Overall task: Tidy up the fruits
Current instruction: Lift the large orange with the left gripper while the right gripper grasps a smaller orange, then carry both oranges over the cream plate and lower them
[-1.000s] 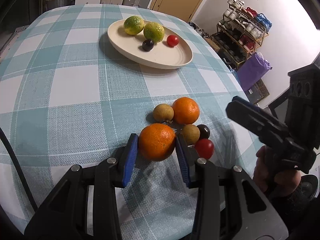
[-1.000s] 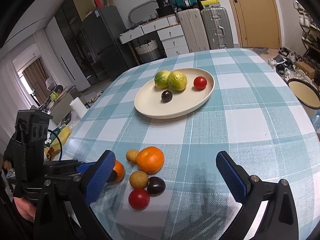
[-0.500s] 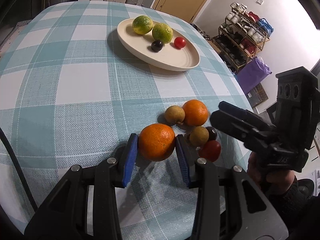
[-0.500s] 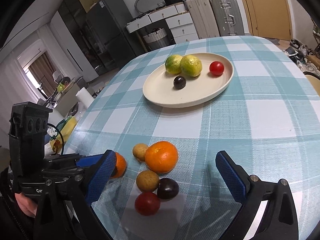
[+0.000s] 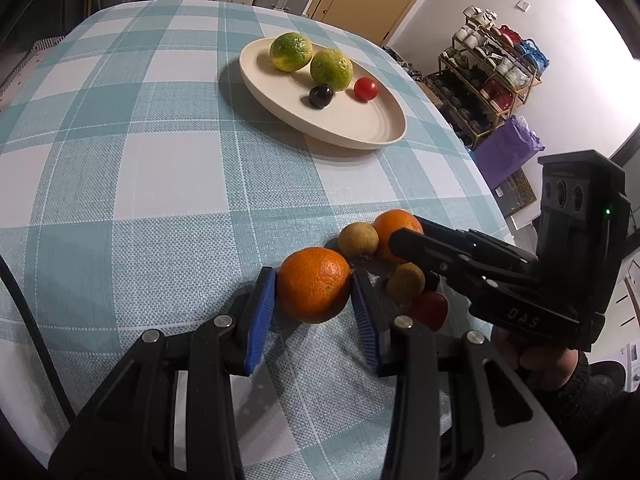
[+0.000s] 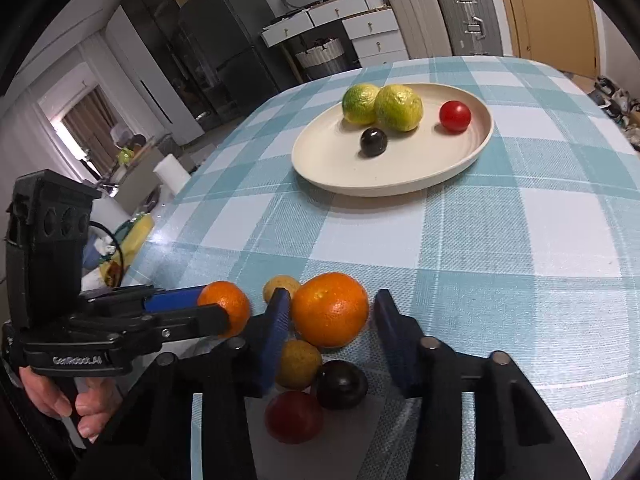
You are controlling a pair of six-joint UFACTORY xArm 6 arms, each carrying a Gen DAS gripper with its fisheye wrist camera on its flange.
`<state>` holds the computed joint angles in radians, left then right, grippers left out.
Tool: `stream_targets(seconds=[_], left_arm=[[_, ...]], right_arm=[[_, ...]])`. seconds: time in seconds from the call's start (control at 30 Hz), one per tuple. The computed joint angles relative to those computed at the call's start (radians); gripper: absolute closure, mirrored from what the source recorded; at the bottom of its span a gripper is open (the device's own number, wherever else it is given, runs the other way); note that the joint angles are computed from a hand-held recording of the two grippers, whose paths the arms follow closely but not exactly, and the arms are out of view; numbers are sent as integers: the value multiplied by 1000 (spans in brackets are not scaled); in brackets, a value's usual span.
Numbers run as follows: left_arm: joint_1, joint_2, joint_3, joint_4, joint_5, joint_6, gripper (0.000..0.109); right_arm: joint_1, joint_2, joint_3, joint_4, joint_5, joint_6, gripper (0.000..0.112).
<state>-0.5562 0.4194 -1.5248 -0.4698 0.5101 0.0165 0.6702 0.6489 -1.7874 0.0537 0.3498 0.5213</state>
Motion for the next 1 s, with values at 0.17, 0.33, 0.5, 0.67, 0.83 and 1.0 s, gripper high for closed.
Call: stream_targets(seconds=[0.17,0.33,0.5,0.67,0.83,1.0], left_arm=[[4,8,-13,31,5,-27,73],[9,32,-52,42,22,-41,73],[15,56,-97,59,33,-56,73],[30,95,-173,88,51,-78,73],[51,170,-317,95,98,-88,73],[68,280,-521,99,174,-99,73]], right_arm=[[-4,-21,38,-74,-35,71,72],[-12,-54,84,-85,-91,81,72],[-17,-65,101,-78,-125,76,72],[-24,-64,94,-76,-147,64,72],[-42,-45,45,-74,-147,49,72],[-65,-4,-40,-54,-122,15,72]])
